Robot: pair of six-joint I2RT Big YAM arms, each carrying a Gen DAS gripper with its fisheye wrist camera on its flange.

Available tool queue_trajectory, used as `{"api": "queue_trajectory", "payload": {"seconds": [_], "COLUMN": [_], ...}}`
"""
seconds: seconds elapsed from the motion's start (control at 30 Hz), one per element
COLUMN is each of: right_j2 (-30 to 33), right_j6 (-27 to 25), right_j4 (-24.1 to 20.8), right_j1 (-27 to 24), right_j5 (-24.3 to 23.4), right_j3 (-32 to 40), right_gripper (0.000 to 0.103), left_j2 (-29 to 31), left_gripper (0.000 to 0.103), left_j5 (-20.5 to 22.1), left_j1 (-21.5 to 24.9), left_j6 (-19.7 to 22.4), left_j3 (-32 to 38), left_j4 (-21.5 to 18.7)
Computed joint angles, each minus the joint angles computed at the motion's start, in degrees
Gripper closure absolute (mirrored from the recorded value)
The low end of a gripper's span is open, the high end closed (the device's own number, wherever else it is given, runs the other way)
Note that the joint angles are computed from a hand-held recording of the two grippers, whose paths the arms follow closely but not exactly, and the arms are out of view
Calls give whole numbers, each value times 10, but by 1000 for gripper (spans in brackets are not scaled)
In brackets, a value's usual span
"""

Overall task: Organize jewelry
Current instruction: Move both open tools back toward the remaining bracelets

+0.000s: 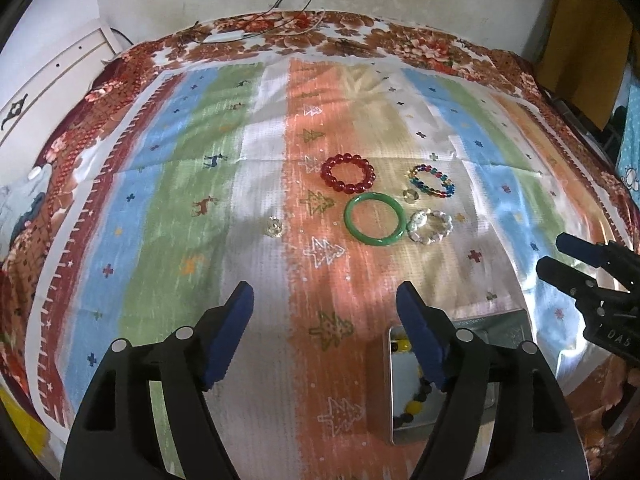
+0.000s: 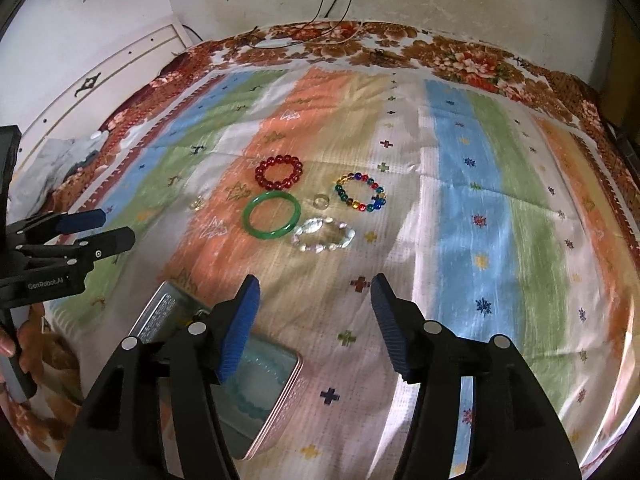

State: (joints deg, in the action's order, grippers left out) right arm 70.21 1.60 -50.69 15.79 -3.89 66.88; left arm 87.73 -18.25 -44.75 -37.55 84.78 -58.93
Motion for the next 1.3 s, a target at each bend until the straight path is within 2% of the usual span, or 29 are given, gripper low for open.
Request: {"api": "queue_trajectory", "payload": {"seconds": [0.17,0.4,0.53,0.9,1.3], "right_j2": [2,15,26,63,105], "right_j6": [7,7,4,1,-5], "right_j4": [11,13,14,11,1], "right_j1": [-8,-7,-7,-16,-24], "right_j5": [-10,2,3,1,-8], "right_j3": [-1,6,11,36,68], "right_gripper": [41,40,40,36,35], "left_j2": [5,19,26,63,108], "left_gripper": [29,26,22,21,21], "left_j5": [4,6,-5,-11,20], "left_j1": [4,10,9,20,40], "left_j6": [5,18,39,61,65], "left_j3": [5,20,25,61,99], "left_j4": [8,13,19,12,1]}}
